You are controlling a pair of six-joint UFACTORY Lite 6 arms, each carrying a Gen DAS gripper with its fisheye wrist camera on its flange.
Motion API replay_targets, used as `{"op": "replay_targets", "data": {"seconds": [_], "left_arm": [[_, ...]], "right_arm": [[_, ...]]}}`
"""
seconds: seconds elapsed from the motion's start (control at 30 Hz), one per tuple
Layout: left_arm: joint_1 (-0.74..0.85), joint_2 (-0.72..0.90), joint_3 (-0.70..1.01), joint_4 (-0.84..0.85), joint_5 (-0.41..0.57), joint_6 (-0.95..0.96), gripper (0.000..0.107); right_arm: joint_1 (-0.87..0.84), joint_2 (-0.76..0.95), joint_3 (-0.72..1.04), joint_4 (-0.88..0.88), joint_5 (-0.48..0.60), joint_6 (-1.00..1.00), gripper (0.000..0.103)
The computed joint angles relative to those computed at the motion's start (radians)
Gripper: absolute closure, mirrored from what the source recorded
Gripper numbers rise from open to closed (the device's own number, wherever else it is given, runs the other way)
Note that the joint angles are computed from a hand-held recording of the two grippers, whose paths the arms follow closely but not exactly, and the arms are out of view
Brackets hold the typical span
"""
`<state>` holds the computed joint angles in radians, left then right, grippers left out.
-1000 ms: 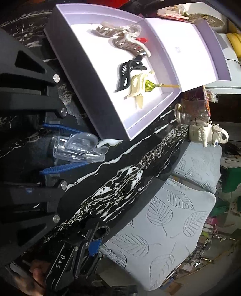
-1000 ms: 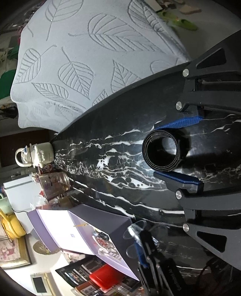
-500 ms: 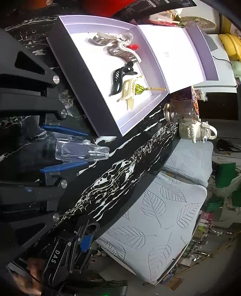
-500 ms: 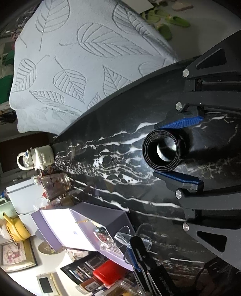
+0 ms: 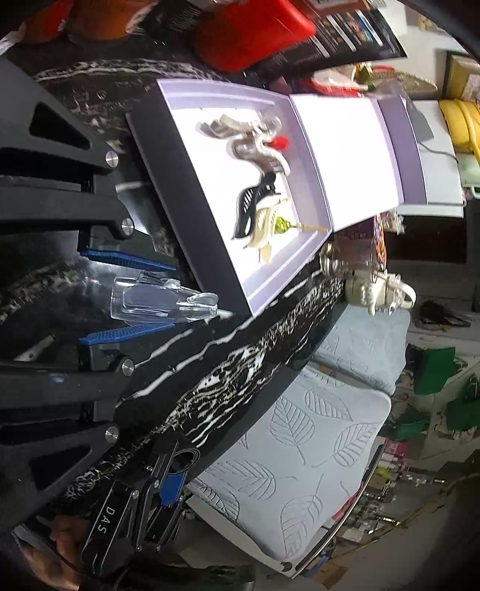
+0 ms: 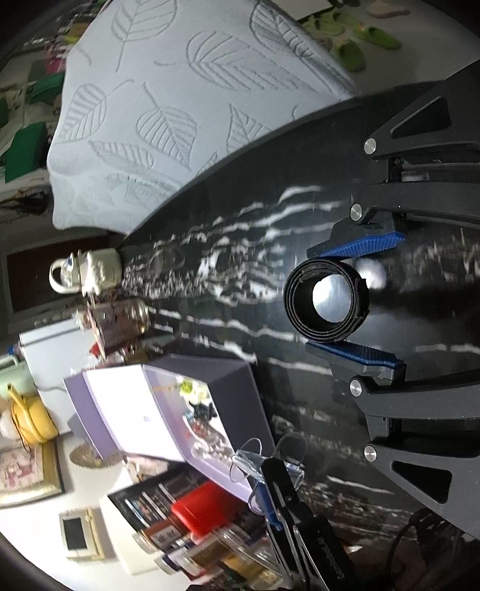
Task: Organize rigid objects
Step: 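Lift the plastic piece and black ring and carry both over the lavender box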
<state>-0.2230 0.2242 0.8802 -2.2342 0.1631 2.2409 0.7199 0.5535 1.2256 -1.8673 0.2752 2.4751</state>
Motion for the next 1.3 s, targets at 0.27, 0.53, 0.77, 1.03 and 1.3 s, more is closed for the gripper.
{"op": "replay_targets", "data": {"seconds": [0.27, 0.53, 0.77, 1.03, 1.3], "left_arm": [[0.074, -0.119, -0.113, -0.02, 0.027, 0.034, 0.079], [0.158, -0.252, -0.235, 0.045, 0.058, -0.015, 0.079], [0.231, -0.398, -0.346, 0.087, 0.065, -0.051, 0.079], [0.332, -0.528, -0.441, 0.249, 0.083, -0.191, 0.079], [0.454, -0.589, -0.472, 0.441, 0.138, -0.341, 0.079]], "right_arm": [[0.068, 0.042, 0.092, 0.082, -0.008, -0.104, 0.061], [0.141, 0.077, 0.169, 0.168, -0.007, -0.21, 0.061], [0.191, 0.11, 0.228, 0.2, -0.018, -0.264, 0.061], [0.241, 0.157, 0.315, 0.287, -0.037, -0.381, 0.061], [0.281, 0.226, 0.438, 0.524, -0.053, -0.642, 0.061]]}}
